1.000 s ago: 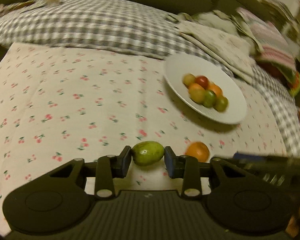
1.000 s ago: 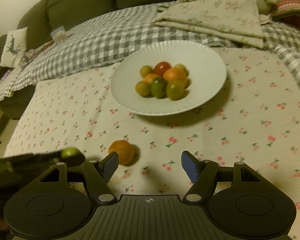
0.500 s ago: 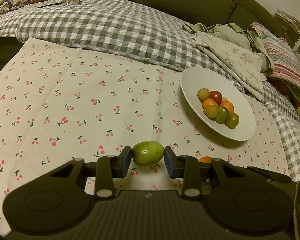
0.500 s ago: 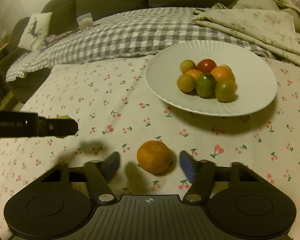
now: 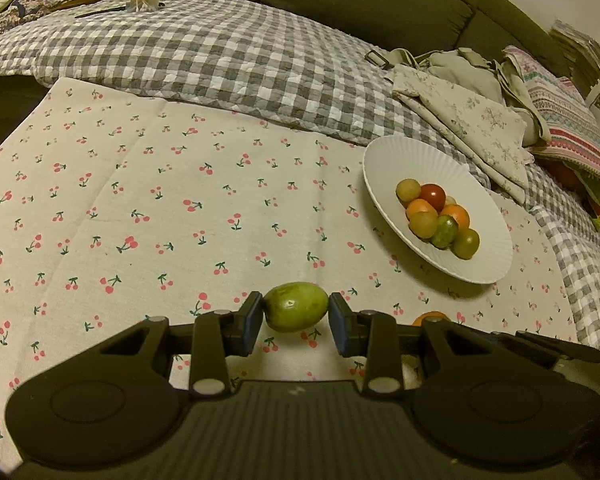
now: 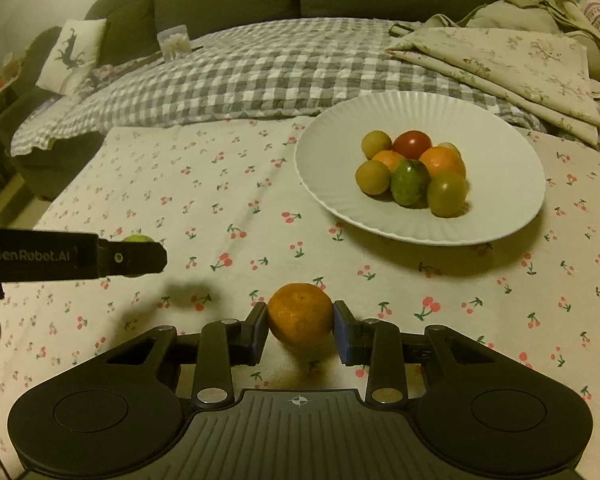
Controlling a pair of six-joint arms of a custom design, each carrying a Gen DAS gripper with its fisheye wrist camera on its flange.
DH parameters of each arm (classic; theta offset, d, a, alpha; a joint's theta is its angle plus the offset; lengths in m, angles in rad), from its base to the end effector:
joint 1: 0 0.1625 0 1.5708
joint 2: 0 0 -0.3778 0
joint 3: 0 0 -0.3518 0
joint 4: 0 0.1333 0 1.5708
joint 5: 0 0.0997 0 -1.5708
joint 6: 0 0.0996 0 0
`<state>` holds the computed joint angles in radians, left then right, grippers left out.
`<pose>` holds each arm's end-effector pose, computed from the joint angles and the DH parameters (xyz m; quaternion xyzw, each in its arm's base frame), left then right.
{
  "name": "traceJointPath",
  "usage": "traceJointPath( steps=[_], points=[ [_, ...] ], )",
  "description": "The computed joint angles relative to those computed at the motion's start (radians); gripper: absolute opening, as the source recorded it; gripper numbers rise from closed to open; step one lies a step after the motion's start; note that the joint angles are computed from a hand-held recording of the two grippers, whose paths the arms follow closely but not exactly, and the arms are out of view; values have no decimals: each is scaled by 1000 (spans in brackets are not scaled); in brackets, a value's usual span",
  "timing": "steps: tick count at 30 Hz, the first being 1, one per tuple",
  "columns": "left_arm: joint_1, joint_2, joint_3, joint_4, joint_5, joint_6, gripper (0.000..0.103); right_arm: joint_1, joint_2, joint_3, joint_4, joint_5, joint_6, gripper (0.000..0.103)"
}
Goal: Organize fruits
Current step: 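Carry both fruits onto the white plate and open both tools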
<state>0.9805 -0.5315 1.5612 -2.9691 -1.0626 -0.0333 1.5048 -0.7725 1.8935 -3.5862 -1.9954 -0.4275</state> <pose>-0.2003 -0.6256 0.0072 0.2173 0.9275 -0.2446 0.1808 0.0554 -0.5616 0.1303 0.0688 -0.8834 0.3635 0.2875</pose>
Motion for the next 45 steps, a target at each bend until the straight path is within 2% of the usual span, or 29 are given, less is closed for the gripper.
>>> traceJointPath(
  steps=[13,20,25,33,37,45],
  points=[
    [-4,4,-1,-13,-6,18,34,6,-60,46,-15,20,41,33],
    [-10,17,-12,-40,-29,77,34,-9,-101,63,2,51,104,33],
    [-18,42,-36,-60,-44,138,34,-19,-137,77,-35,52,132,33],
    [-24,109,-129,-92,-105,258,34,-65,-168,54,-67,30,186,33],
    [-19,157,-205,-66,-135,290,34,-97,-167,26,-76,32,218,33],
    [-4,255,-357,-2,-194,333,34,-116,-110,-33,-103,28,145,33]
  ],
)
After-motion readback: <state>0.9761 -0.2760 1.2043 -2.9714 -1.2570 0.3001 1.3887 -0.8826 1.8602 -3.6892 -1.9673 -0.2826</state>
